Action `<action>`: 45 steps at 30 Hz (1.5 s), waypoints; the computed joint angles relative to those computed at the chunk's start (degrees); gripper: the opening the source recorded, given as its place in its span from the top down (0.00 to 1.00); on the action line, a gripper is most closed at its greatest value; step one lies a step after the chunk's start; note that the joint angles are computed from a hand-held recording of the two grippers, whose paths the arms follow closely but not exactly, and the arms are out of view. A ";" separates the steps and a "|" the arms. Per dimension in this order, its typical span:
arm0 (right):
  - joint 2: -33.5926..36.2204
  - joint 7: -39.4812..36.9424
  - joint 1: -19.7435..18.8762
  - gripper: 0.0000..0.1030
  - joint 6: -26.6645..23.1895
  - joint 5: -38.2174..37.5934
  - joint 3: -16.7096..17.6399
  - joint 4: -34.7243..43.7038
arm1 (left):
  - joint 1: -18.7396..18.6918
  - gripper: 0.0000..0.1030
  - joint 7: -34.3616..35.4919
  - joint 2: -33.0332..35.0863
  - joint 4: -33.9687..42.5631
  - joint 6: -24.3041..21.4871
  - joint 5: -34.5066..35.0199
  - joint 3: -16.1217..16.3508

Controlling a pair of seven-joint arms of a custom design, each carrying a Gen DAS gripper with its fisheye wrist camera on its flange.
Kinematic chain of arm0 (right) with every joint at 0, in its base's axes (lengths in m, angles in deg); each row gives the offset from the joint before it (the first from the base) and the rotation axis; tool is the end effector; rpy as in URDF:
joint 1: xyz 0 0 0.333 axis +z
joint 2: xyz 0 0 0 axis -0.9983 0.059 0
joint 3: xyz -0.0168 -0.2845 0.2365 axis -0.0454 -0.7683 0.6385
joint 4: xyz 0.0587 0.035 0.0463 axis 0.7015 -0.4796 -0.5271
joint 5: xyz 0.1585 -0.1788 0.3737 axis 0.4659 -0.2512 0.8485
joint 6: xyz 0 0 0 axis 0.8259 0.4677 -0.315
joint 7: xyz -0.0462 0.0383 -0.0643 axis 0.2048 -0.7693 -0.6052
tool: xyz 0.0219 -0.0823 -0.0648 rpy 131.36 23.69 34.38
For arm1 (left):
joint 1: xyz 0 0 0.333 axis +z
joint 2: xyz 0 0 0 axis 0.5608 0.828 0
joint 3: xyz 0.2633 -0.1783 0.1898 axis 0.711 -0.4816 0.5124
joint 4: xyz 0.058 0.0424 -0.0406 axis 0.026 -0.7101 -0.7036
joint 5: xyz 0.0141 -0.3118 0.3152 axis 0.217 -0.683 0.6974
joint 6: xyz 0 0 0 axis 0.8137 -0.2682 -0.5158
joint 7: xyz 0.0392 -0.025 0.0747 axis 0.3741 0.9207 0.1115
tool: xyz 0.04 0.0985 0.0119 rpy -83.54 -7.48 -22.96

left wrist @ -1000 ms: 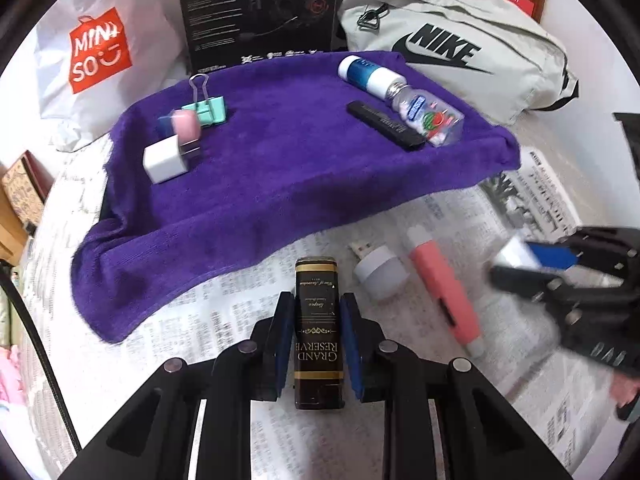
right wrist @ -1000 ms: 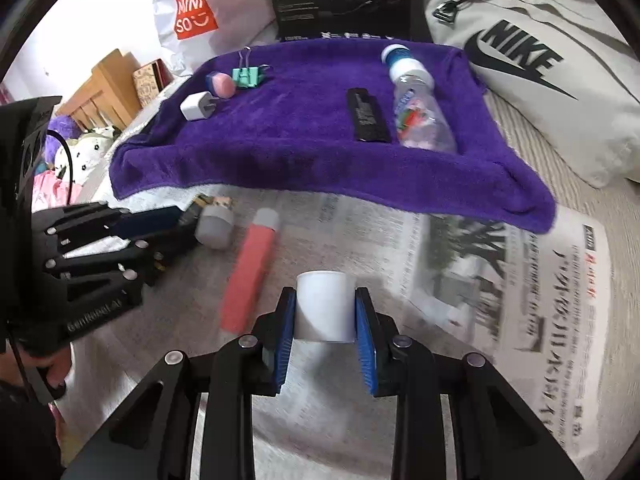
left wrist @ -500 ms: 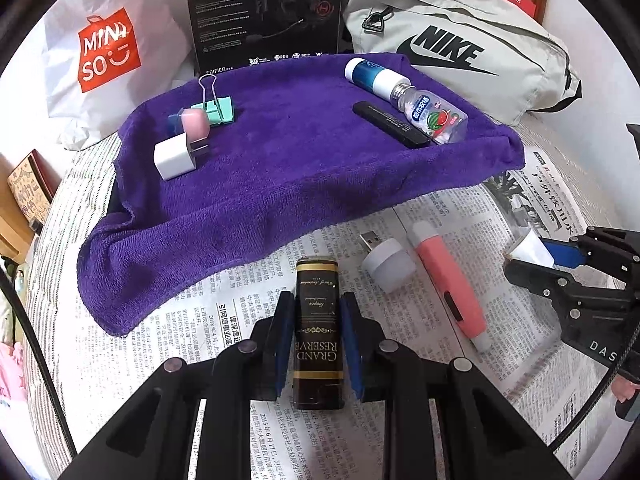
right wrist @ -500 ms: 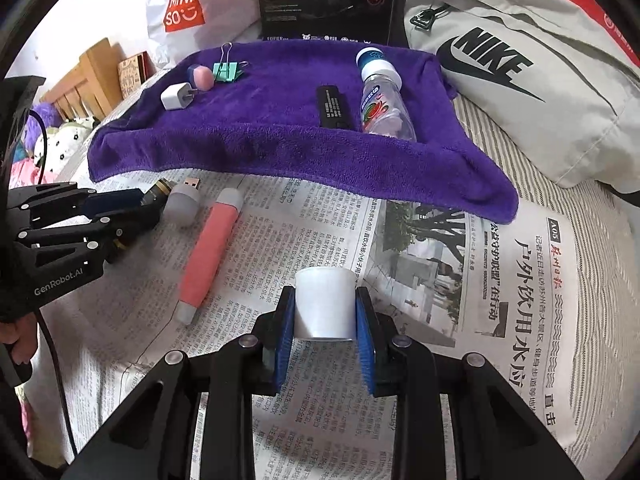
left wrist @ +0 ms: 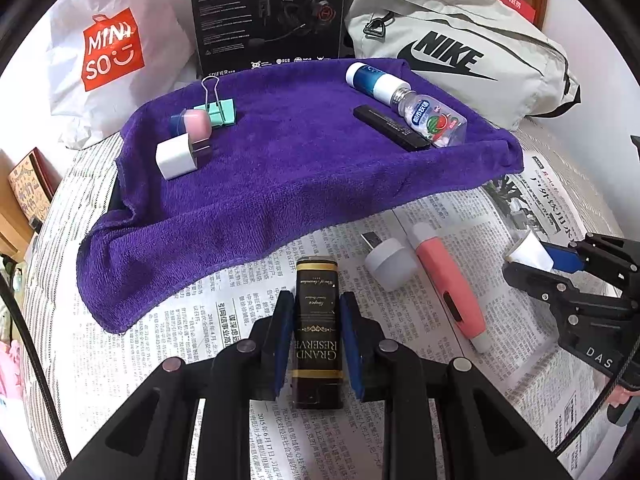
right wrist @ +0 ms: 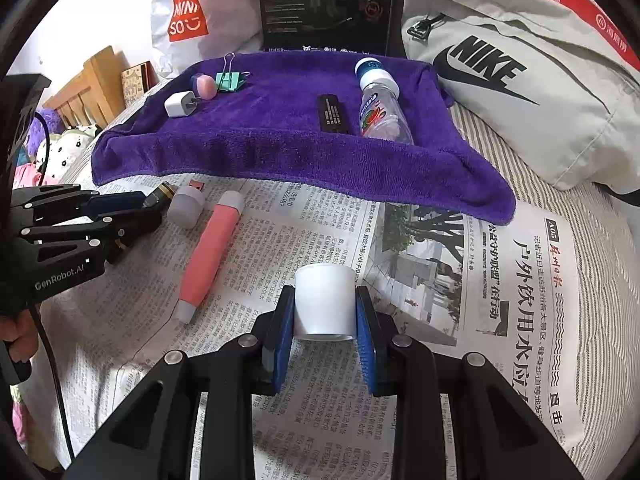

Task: Organize rigid objects
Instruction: 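Carry the bottle toward the charger with the left tool while the right tool carries the tape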

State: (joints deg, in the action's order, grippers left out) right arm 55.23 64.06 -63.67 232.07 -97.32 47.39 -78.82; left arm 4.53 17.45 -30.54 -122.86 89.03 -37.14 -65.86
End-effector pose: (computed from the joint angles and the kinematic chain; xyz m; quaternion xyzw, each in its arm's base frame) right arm 0.5509 0.3055 0.4288 -0.6838 0.6654 -0.2139 0.2094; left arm 0.6235 -0.5042 0.4434 -0.4834 0.8256 -0.2566 0.1372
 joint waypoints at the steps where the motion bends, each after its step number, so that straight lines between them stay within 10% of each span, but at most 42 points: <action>1: -0.02 0.60 0.06 0.72 0.35 -0.85 -0.12 -0.14 | -0.13 0.78 -0.13 -0.05 -0.12 0.19 0.23 0.14; 15: -0.31 7.49 0.01 0.72 2.20 -6.93 -0.39 -1.01 | -0.35 0.78 -0.23 -0.79 -2.17 3.36 1.77 0.75; 45: -0.95 -11.76 -2.44 0.72 3.05 12.47 0.33 2.39 | 3.67 0.78 5.68 -1.51 2.28 1.90 -5.90 -1.14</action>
State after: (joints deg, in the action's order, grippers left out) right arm 54.28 52.30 -66.10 235.12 -84.85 47.72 -76.43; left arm 8.20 23.14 -32.06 -120.58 90.92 -43.04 -67.00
